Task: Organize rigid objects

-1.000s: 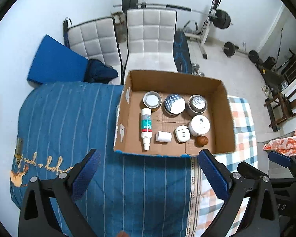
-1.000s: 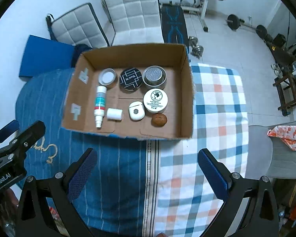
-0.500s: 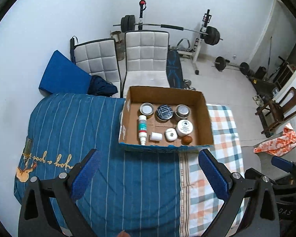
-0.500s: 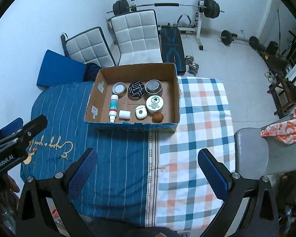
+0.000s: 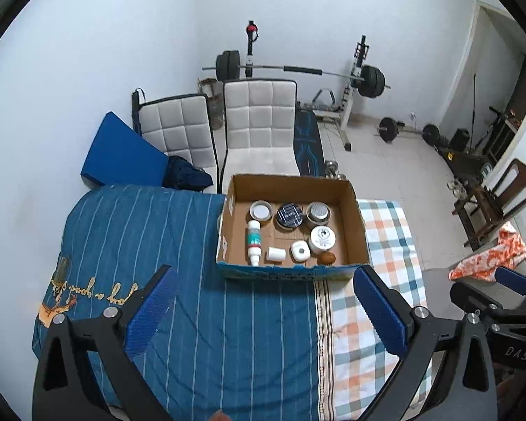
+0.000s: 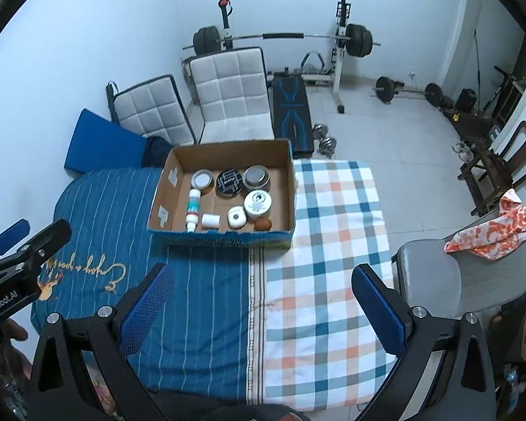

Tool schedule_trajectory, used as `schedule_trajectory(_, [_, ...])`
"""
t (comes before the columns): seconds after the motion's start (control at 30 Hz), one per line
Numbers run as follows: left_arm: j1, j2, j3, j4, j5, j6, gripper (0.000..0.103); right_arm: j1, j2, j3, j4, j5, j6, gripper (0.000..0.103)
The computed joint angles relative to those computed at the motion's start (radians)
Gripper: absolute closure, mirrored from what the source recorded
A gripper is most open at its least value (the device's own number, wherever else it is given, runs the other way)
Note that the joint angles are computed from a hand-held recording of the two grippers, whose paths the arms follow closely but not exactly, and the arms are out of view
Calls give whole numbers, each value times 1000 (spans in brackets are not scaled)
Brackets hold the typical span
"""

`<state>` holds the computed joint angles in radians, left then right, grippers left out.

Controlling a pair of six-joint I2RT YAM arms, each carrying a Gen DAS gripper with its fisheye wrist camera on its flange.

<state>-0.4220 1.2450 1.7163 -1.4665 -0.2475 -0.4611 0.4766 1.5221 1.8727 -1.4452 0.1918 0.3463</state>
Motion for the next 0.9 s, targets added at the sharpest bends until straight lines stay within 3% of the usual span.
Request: schedule_trajectory(0.9, [-58, -12, 31, -23, -57, -33, 0, 41, 18, 99, -24, 99, 2, 0])
